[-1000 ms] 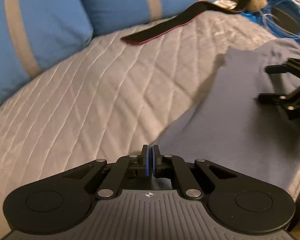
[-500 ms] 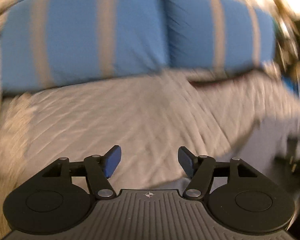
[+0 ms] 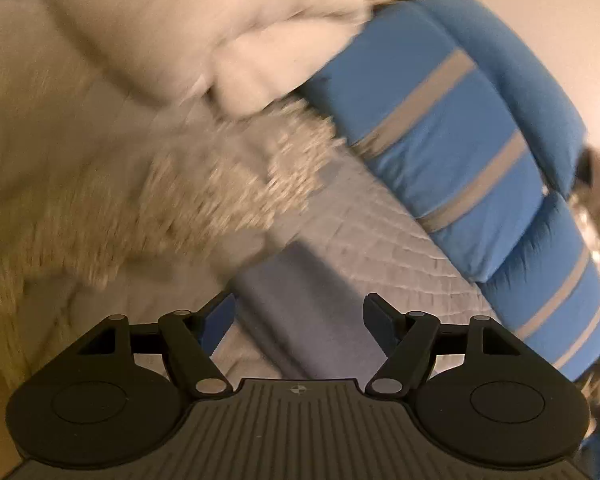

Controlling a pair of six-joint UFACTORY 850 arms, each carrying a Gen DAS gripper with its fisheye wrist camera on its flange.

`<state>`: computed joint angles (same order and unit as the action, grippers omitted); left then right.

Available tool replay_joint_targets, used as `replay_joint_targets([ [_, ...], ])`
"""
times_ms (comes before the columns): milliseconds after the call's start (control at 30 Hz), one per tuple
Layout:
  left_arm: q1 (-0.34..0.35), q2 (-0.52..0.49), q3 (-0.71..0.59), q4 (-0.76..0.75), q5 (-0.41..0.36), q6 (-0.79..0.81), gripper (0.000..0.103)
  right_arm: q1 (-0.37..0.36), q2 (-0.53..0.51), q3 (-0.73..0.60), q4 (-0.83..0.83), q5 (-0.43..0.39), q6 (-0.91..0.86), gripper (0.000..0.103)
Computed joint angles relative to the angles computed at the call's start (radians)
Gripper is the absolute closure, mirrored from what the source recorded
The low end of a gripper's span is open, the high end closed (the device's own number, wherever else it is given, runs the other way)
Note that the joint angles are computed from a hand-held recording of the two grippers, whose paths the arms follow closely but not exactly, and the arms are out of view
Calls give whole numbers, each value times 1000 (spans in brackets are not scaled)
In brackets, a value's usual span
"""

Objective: Fold clothes

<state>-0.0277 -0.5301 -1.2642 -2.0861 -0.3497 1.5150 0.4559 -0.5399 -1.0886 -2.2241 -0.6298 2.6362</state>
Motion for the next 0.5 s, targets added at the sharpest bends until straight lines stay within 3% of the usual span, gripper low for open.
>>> replay_joint_targets([
  [133, 25, -71, -25, 55, -131, -194, 34, 5, -6, -7, 45, 2, -35, 0],
  [233, 26, -97, -5, -147, -196, -100, 33, 4, -3, 0, 32, -5, -5, 0],
  [333, 27, -124, -12, -246, -251, -102, 39, -1, -3, -1, 28, 5, 21, 0],
  [367, 28, -136, -25, -236, -259, -139, 53, -3, -3, -2, 28, 8, 28, 0],
  [400, 30, -147, -44, -200, -251, -199, 97, -3, -2, 0, 27, 8, 34, 0],
  [500, 27, -136, -68, -122, -207, -259, 99, -5, 3, 8, 23, -1, 56, 0],
])
